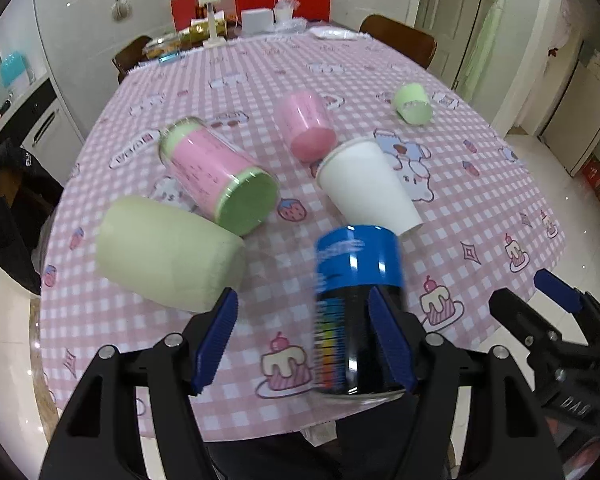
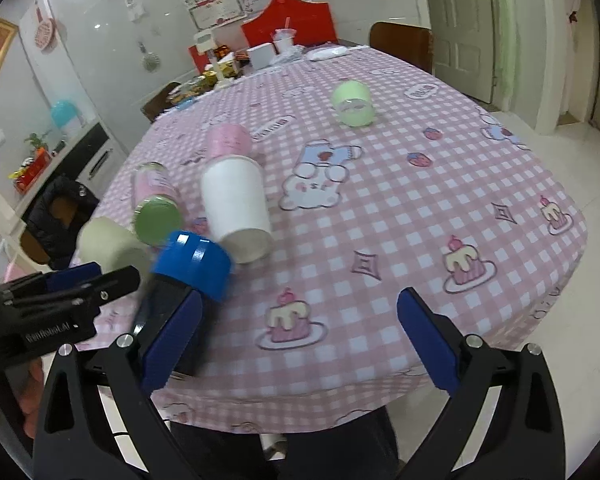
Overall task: Flip cup upside down
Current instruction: 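Pass the cup to the right gripper while the left gripper releases it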
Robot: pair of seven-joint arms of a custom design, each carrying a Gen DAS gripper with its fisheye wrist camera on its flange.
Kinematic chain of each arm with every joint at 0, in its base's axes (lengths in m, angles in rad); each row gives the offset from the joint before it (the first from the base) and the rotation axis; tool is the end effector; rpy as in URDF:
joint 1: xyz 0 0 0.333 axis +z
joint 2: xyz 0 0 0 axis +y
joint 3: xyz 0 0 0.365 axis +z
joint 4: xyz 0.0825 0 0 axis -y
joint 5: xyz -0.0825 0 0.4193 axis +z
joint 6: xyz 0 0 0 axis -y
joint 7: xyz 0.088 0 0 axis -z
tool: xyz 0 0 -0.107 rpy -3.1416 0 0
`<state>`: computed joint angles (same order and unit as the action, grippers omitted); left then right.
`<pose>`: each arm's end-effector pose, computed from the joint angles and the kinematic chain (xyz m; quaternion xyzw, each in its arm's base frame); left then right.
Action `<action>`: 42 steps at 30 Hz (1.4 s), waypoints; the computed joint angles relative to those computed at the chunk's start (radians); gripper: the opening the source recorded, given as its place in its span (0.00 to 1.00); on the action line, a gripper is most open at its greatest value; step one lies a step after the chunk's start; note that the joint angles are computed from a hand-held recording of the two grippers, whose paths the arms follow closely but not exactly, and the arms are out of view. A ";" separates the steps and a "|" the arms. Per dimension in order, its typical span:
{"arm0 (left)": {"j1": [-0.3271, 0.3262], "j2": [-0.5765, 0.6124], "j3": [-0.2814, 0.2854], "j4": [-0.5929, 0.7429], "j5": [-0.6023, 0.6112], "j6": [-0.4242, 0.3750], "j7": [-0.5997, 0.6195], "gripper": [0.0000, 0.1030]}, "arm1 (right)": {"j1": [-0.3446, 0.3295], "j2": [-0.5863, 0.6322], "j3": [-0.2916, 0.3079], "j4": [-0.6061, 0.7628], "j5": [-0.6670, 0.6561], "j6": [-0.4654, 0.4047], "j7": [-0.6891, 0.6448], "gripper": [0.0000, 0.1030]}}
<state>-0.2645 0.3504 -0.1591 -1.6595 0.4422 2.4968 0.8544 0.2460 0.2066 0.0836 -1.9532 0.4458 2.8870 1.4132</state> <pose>0.6839 -0.2939 0.4929 -0.6879 0.6693 -0.2034 0.1937 0.6562 0.1939 0.4828 -0.6849 0.6269 -0.1187 0.3519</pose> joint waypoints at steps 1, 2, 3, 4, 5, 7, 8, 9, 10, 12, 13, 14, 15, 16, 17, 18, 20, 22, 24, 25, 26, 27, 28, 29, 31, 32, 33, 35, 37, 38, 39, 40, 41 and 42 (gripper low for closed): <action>-0.009 -0.011 0.013 -0.011 0.027 0.002 -0.024 0.66 | 0.001 0.002 0.003 0.011 -0.002 -0.015 -0.003 0.92; -0.013 -0.017 0.020 -0.018 0.047 0.002 -0.039 0.66 | 0.003 0.005 0.004 0.022 -0.005 -0.028 -0.004 0.92; -0.013 -0.027 0.023 -0.030 0.061 0.007 -0.049 0.66 | 0.000 0.009 0.013 0.038 0.004 -0.051 -0.023 0.92; -0.007 -0.036 0.022 -0.042 0.063 0.014 -0.050 0.66 | -0.001 0.015 0.018 0.054 0.010 -0.072 -0.037 0.92; 0.002 -0.050 0.019 -0.064 0.061 0.031 -0.051 0.66 | 0.002 0.023 0.018 0.071 0.007 -0.095 -0.040 0.92; 0.009 -0.066 0.023 -0.090 0.073 0.050 -0.066 0.66 | 0.007 0.044 0.022 0.108 0.011 -0.135 -0.043 0.92; 0.010 -0.068 0.025 -0.095 0.083 0.049 -0.075 0.66 | 0.013 0.058 0.019 0.130 0.004 -0.155 -0.036 0.92; 0.009 -0.070 0.027 -0.099 0.095 0.045 -0.087 0.66 | 0.022 0.075 0.014 0.152 -0.012 -0.180 -0.022 0.92; 0.012 -0.073 0.027 -0.106 0.101 0.045 -0.094 0.66 | 0.028 0.086 0.009 0.166 -0.026 -0.196 -0.011 0.92; 0.022 -0.080 0.023 -0.126 0.101 0.057 -0.089 0.66 | 0.041 0.115 -0.002 0.204 -0.060 -0.240 0.022 0.92; 0.027 -0.082 0.020 -0.135 0.099 0.063 -0.082 0.66 | 0.053 0.134 -0.016 0.227 -0.090 -0.266 0.059 0.92; 0.030 -0.086 0.019 -0.144 0.100 0.069 -0.078 0.66 | 0.066 0.148 -0.032 0.240 -0.123 -0.277 0.099 0.92; 0.033 -0.086 0.017 -0.149 0.100 0.073 -0.069 0.66 | 0.078 0.165 -0.045 0.257 -0.154 -0.286 0.139 0.92; 0.036 -0.085 0.015 -0.151 0.097 0.073 -0.058 0.66 | 0.079 0.176 -0.046 0.268 -0.167 -0.295 0.157 0.92; 0.037 -0.082 0.014 -0.150 0.094 0.072 -0.056 0.66 | 0.075 0.185 -0.042 0.280 -0.168 -0.310 0.164 0.92; 0.039 -0.079 0.014 -0.148 0.088 0.071 -0.054 0.66 | 0.066 0.194 -0.033 0.292 -0.160 -0.326 0.162 0.92; 0.045 -0.074 0.012 -0.150 0.075 0.079 -0.048 0.66 | 0.043 0.208 -0.010 0.308 -0.124 -0.349 0.137 0.92; 0.052 -0.069 0.009 -0.153 0.058 0.093 -0.031 0.66 | 0.046 0.211 -0.017 0.312 -0.121 -0.358 0.163 0.77; 0.052 -0.062 0.011 -0.151 0.056 0.105 -0.024 0.66 | 0.042 0.201 -0.017 0.297 -0.114 -0.344 0.177 0.63; 0.051 -0.056 0.011 -0.147 0.054 0.108 -0.023 0.66 | 0.030 0.196 -0.004 0.292 -0.093 -0.345 0.155 0.63; 0.050 -0.052 0.012 -0.143 0.050 0.106 -0.022 0.66 | 0.017 0.188 0.009 0.283 -0.070 -0.346 0.125 0.63; 0.050 -0.049 0.011 -0.139 0.044 0.106 -0.019 0.66 | 0.014 0.177 0.013 0.270 -0.061 -0.336 0.104 0.63; 0.049 -0.048 0.011 -0.138 0.041 0.108 -0.018 0.66 | 0.020 0.169 0.010 0.260 -0.064 -0.322 0.099 0.63; 0.048 -0.046 0.011 -0.136 0.039 0.113 -0.018 0.66 | 0.026 0.158 0.008 0.246 -0.069 -0.306 0.094 0.63; 0.043 -0.044 0.014 -0.132 0.042 0.118 -0.025 0.66 | 0.032 0.134 0.006 0.218 -0.069 -0.265 0.080 0.63; 0.038 -0.044 0.017 -0.130 0.048 0.119 -0.031 0.66 | 0.031 0.123 0.010 0.203 -0.062 -0.244 0.067 0.63; 0.034 -0.045 0.020 -0.129 0.056 0.122 -0.041 0.66 | 0.031 0.107 0.015 0.185 -0.054 -0.215 0.048 0.62; 0.022 -0.049 0.031 -0.132 0.086 0.133 -0.073 0.66 | 0.044 0.082 0.008 0.155 -0.072 -0.165 0.039 0.62; 0.010 -0.055 0.045 -0.139 0.127 0.145 -0.118 0.66 | 0.061 0.063 -0.003 0.127 -0.102 -0.115 0.049 0.62; 0.006 -0.059 0.050 -0.144 0.147 0.154 -0.142 0.66 | 0.068 0.055 -0.006 0.115 -0.115 -0.092 0.052 0.62; 0.006 -0.062 0.052 -0.148 0.158 0.163 -0.158 0.66 | 0.077 0.044 -0.012 0.098 -0.134 -0.061 0.059 0.62; 0.007 -0.064 0.052 -0.151 0.168 0.169 -0.171 0.66 | 0.086 0.043 -0.021 0.093 -0.158 -0.043 0.074 0.62; 0.005 -0.068 0.056 -0.154 0.183 0.176 -0.192 0.66 | 0.099 0.043 -0.035 0.091 -0.191 -0.030 0.098 0.62; 0.002 -0.070 0.061 -0.154 0.199 0.177 -0.215 0.66 | 0.111 0.042 -0.048 0.088 -0.224 -0.017 0.123 0.62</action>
